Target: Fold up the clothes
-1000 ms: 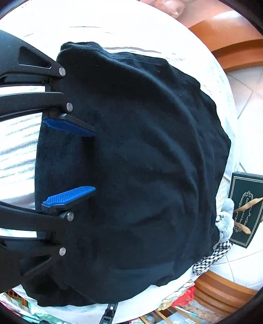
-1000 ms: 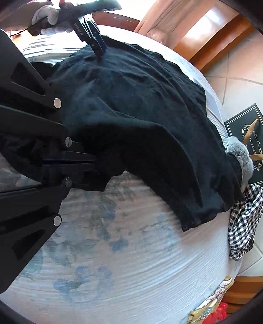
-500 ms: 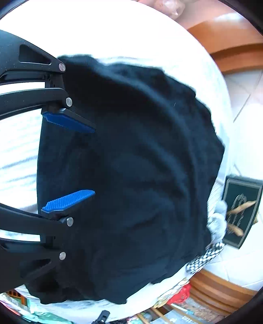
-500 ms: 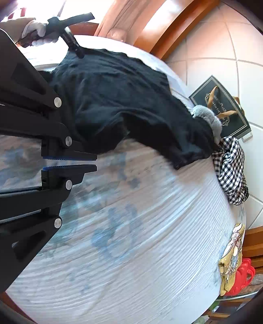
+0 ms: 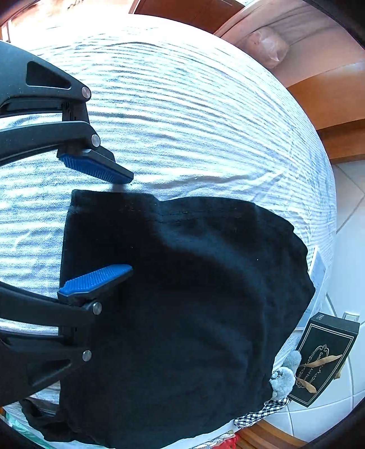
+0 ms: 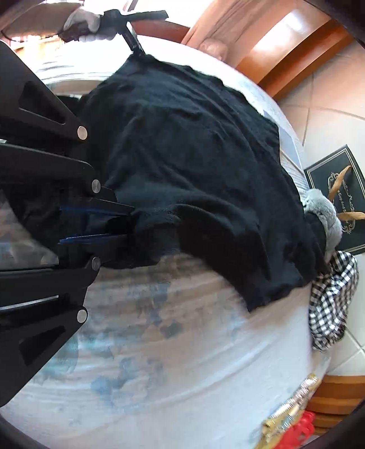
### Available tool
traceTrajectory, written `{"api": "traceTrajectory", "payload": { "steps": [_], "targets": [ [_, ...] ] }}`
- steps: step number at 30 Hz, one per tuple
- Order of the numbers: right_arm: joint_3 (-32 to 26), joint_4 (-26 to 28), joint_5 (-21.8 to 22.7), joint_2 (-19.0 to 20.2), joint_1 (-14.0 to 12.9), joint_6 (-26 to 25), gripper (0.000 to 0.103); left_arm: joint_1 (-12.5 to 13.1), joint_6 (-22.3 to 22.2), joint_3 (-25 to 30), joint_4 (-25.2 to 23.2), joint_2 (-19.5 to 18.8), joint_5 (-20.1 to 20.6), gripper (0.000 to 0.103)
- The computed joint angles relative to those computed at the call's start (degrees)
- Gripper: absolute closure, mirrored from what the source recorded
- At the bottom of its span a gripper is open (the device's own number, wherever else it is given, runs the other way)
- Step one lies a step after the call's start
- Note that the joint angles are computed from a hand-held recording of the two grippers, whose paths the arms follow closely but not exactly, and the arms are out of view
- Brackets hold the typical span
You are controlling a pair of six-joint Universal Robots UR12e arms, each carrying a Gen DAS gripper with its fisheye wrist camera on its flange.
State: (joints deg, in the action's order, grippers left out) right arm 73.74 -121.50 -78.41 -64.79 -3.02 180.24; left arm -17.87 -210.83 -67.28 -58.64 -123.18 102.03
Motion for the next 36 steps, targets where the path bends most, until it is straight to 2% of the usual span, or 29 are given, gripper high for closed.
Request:
{"api": "traceTrajectory", "payload": {
  "steps": [1,3,5,6,7,9,10,14,15,16,17,18,20,23,31,33,34,35,36],
  "targets": [
    [0.4,-0.4,-3.1,-0.6,0.4,0.4,0.091,0.0,0.4,-0.1,0.1,0.0,0.1,0.042],
    [2.0,0.1,-6.2,-1.7,-0.1,2.3,0.089,0.0,0.9,-0.2,0.2,0.1,-0.1,0.041],
    [5.3,-1.2,-2.6,-4.0,-1.5,2.5,0.085,-0.2,2.0,-0.5,0.9,0.5,-0.6,0.041],
    [7.3,-2.6,0.1,-5.4,-2.1,1.9,0.072,-0.5,3.1,-0.9,1.9,0.8,-1.0,0.041],
    [9.2,-3.9,2.8,-6.7,-2.7,1.4,0.050,-0.9,4.3,-1.2,2.8,1.1,-1.3,0.041],
    [12.1,-5.2,5.7,-8.9,-3.1,0.5,0.021,-2.0,7.2,-1.7,4.9,1.7,-2.9,0.041],
    [13.4,-5.6,6.4,-9.8,-3.0,0.2,0.020,-2.6,8.6,-1.9,5.9,1.9,-4.5,0.041],
    [16.5,-5.6,6.9,-12.0,-2.1,-1.9,0.021,-5.0,13.6,-2.4,8.8,2.3,-12.2,0.041],
    [16.9,-5.1,6.2,-12.2,-1.7,-2.9,0.026,-5.6,15.2,-2.2,8.9,2.1,-13.8,0.041],
    [17.3,-4.9,5.5,-12.3,-1.2,-3.7,0.037,-6.2,16.8,-1.9,8.8,1.9,-15.2,0.041],
    [17.7,-4.9,5.0,-12.5,-0.8,-4.4,0.041,-6.8,18.1,-1.8,8.9,1.7,-16.1,0.041],
    [18.1,-4.7,5.0,-12.6,-0.5,-5.0,0.044,-7.3,18.9,-1.7,9.0,1.5,-17.2,0.041],
    [19.1,-4.9,5.8,-13.1,-0.4,-5.9,0.045,-8.0,20.1,-1.3,8.7,1.0,-19.6,0.041],
    [20.1,-5.6,5.9,-13.5,-0.1,-7.5,0.045,-8.8,22.1,-0.8,8.2,0.4,-20.6,0.041],
    [21.2,-8.1,5.2,-13.1,0.8,-9.4,0.046,-9.5,22.4,2.7,6.3,-2.9,-22.5,0.042],
    [21.3,-9.1,4.8,-12.7,1.1,-9.6,0.051,-9.7,23.2,2.6,6.6,-3.0,-22.8,0.057],
    [21.2,-9.3,4.8,-12.4,1.2,-10.0,0.063,-9.7,23.6,2.6,6.3,-3.0,-23.5,0.083],
    [21.1,-9.0,5.6,-12.4,1.2,-10.5,0.071,-9.9,24.1,2.6,6.2,-2.9,-23.7,0.091],
    [21.0,-8.5,6.6,-12.4,1.2,-11.0,0.089,-10.1,24.5,2.6,6.2,-2.7,-23.1,0.091]
  ]
}}
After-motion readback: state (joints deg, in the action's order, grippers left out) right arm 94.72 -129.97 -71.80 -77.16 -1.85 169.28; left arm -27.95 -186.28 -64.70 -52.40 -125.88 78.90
